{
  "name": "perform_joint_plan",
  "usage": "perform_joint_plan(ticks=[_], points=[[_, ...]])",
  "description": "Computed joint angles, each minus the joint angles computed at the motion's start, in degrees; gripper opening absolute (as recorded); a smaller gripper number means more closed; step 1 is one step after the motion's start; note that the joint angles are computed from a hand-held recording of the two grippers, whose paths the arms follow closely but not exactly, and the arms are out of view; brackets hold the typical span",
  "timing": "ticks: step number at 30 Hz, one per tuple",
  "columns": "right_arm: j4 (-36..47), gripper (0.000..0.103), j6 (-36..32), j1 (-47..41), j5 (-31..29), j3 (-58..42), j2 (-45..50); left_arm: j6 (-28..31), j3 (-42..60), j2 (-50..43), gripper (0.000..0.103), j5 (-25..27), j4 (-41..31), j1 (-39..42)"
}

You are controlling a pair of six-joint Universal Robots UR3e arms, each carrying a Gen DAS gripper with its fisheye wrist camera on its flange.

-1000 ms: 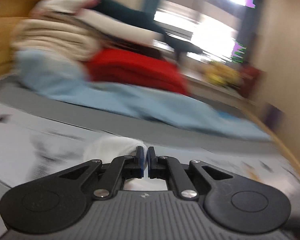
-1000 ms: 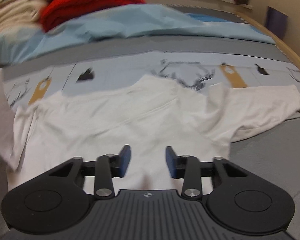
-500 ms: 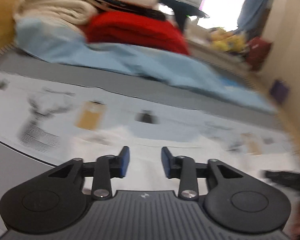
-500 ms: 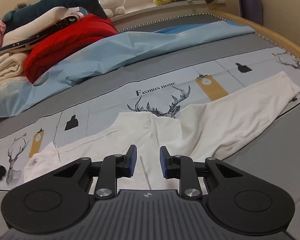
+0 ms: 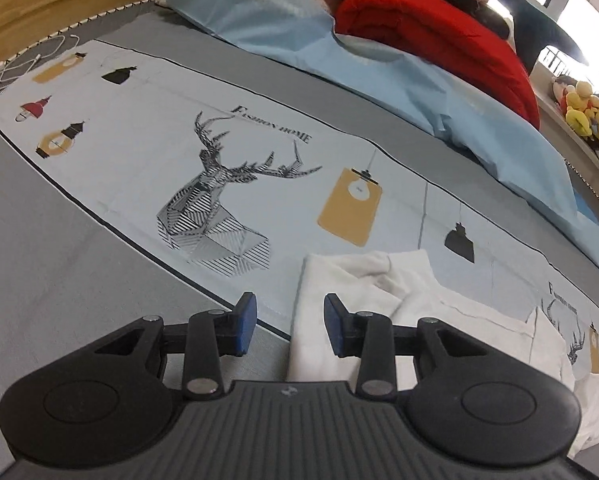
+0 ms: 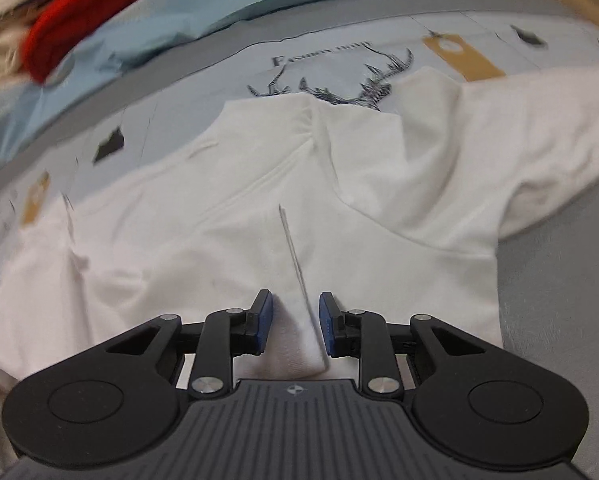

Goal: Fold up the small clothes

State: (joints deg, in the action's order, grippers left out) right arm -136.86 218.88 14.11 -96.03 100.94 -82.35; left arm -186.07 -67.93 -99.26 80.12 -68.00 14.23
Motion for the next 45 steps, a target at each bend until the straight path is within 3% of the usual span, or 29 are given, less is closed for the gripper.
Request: perform_joint_plan(ticks=[1, 3, 4, 9, 13, 17, 24, 32, 35, 36, 39, 42, 44, 45], points=[[0.8, 0.029, -1.2, 1.3, -1.9, -2.0, 1.6, -0.1, 0.3, -0.2, 0.041, 0.1, -0.2, 0.4], [2.0, 0.020, -3.5, 3.0, -3.5, -5.2, 3.8, -0.9, 0.6, -1.0, 0.041, 0.8, 0.1, 0.2], [2.0, 0.003, -4.0, 3.4, -3.7, -6.0, 4.2, -0.9, 0.7, -1.2, 0.041, 1.0, 0.0, 0.4], [-0.9, 0.003, -5.9, 3.4, -5.2, -6.1, 1.1, -0.4, 0.9, -2.1, 0.041, 1.3, 0.7, 0.2], [-0.2, 0.003, -7.3, 1.0, -13.1, -4.5, -3.6, 0.4, 0.9, -2.8, 0.041, 0.9, 1.0, -0.6], [5.3, 0.003, -5.2, -6.9, -6.3, 0.5, -7.2, 1.5, 2.1, -4.6, 0.041, -1.2, -1.2, -0.9], [3.2, 0.004, -7.1, -8.5, -7.1, 1.7, -6.4, 3.5, 2.9, -7.5, 0.041, -2.6, -3.3, -0.4], [2.5, 0.019, -5.3, -12.4, -2.1, 4.1, -10.7, 4.4, 2.7, -10.9, 0.041, -3.9, -1.7, -1.0], [2.3, 0.020, -4.1, -13.6, -1.0, 4.7, -12.0, 4.2, 2.8, -12.1, 0.041, -3.3, -1.5, -2.0], [2.4, 0.020, -3.8, -13.9, -0.4, 4.8, -12.2, 4.6, 2.7, -12.3, 0.040, -3.6, -1.3, -2.3], [2.6, 0.020, -3.8, -14.7, 0.9, 5.0, -12.6, 7.7, 1.4, -11.9, 0.004, -3.1, 1.2, -3.5], [3.0, 0.020, -3.4, -15.7, 1.1, 5.3, -13.5, 6.5, 0.1, -9.8, 0.000, 2.5, 8.4, -4.4], [3.4, 0.020, -2.7, -16.7, 1.1, 5.9, -14.4, 7.6, -0.7, -9.0, 0.000, 10.1, 16.0, -6.1], [3.7, 0.020, -2.2, -17.2, 0.9, 6.2, -14.9, 8.2, 0.3, -8.8, 0.000, 8.2, 14.8, -5.2]])
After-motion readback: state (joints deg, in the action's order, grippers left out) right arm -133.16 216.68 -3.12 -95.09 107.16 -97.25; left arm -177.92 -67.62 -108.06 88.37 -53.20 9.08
